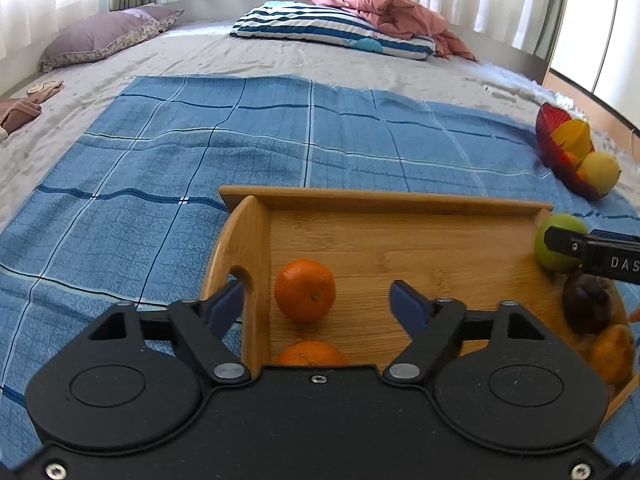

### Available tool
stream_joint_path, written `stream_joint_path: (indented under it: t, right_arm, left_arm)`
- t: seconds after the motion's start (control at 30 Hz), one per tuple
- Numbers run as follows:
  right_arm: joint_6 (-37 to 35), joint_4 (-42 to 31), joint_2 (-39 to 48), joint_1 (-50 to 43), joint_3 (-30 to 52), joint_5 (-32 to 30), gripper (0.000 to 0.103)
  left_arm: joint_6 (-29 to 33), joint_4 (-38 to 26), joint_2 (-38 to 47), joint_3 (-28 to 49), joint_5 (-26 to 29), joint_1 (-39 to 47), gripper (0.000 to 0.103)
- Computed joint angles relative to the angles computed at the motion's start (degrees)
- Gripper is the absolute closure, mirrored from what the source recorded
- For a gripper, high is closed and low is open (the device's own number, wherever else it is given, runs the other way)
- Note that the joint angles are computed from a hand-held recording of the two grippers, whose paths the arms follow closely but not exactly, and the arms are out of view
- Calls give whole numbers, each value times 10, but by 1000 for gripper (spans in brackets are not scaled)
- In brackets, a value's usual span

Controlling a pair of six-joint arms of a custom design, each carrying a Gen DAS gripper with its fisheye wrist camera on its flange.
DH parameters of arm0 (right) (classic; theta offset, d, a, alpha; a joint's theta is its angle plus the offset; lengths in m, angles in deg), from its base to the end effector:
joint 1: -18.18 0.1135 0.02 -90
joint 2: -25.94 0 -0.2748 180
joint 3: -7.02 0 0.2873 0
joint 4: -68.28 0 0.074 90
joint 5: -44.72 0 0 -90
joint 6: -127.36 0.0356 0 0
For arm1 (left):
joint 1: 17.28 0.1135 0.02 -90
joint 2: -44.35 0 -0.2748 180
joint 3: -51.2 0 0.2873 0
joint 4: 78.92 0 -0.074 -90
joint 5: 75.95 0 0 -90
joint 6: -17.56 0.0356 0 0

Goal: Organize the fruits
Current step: 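Open the left tool onto the tray while the right tool releases the green apple there, then withdraw both tools from the tray toward the dates on the sheet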

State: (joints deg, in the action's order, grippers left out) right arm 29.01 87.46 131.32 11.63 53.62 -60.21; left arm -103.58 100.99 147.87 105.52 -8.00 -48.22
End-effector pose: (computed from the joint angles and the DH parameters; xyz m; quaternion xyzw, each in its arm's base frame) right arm 0.3242 -0.0280 0.0637 -0.0694 0.8962 0.0618 0.4338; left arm 0.3000 -0.1642 0.0821 -0.0681 0.9201 -0.0224 0.3850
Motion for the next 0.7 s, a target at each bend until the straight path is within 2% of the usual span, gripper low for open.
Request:
stream_joint_path:
  t: [0.23,0.43,0.7]
  right_arm:
    - [-18,32,-44,-19,-44,-22,8]
    - [-38,51,-94,-41,-89,-53,0]
    - [-52,75,-152,-67,-146,-96,0]
  left_arm:
    - [2,-5,-32,-19,-25,-30,13]
    - [-3,-4,-68,-44,-39,-62,8]
    - [-9,-7,-117,-78,-74,-116,5]
